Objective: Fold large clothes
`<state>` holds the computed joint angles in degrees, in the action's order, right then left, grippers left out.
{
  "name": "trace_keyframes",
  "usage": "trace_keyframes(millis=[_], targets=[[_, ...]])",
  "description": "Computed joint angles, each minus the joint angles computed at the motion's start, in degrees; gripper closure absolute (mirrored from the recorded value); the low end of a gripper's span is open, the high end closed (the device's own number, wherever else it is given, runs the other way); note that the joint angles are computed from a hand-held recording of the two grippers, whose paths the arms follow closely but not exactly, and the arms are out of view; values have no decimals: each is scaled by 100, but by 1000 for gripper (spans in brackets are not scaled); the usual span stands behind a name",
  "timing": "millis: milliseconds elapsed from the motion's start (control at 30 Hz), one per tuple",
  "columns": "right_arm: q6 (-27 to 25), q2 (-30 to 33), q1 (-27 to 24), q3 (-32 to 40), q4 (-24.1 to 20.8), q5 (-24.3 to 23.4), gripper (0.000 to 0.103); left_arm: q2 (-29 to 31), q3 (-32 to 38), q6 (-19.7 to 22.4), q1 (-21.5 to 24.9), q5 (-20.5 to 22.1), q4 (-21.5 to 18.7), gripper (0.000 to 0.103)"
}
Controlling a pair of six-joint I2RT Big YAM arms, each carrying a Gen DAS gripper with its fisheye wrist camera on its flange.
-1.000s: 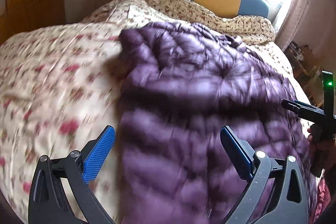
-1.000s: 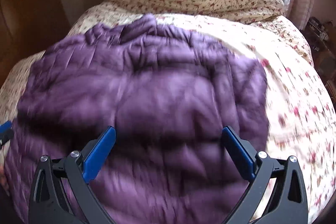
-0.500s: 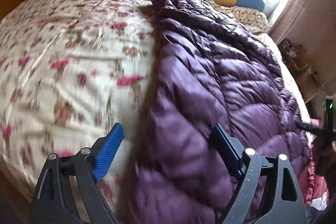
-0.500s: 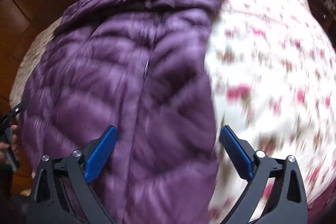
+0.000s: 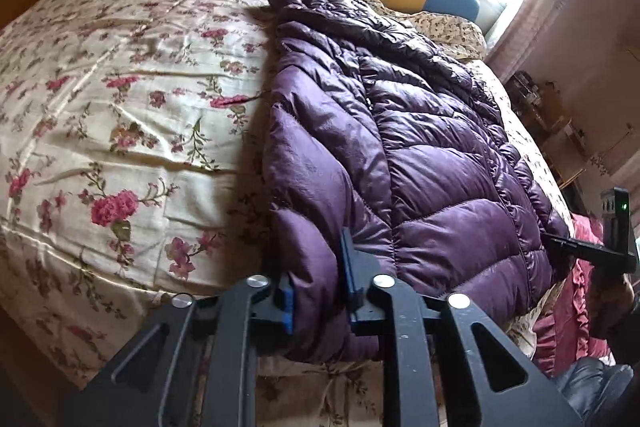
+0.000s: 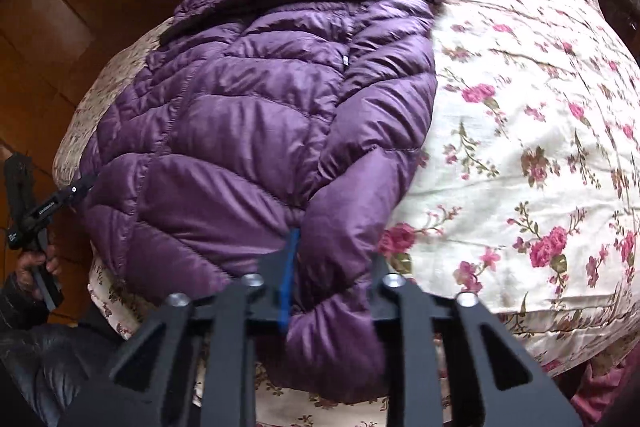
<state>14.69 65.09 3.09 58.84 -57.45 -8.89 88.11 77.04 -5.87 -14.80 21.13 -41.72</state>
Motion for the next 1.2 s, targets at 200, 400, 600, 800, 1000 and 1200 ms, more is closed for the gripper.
trace_keyframes(millis=[200, 400, 600, 800, 1000, 1200], targets=[[-135, -147, 49, 304, -5, 38, 93, -157, 141, -64, 69, 204, -1, 95], [-267, -80, 46, 736, 153, 15, 93, -91, 501, -172, 52, 426, 132, 95], [-410, 268, -57, 1257, 368, 32, 93, 349, 1281, -331, 46, 625, 195, 97], [-500, 798, -302, 1824, 598, 78, 93, 1073, 2362, -311, 19, 616, 5, 97], [-459, 1500, -523, 2541, 755, 161, 93, 2006, 3758, -517, 14, 549, -292, 97], [-342, 2167, -684, 3216, 799, 282, 93, 3171, 5595, -606, -39, 332, -1004, 97]])
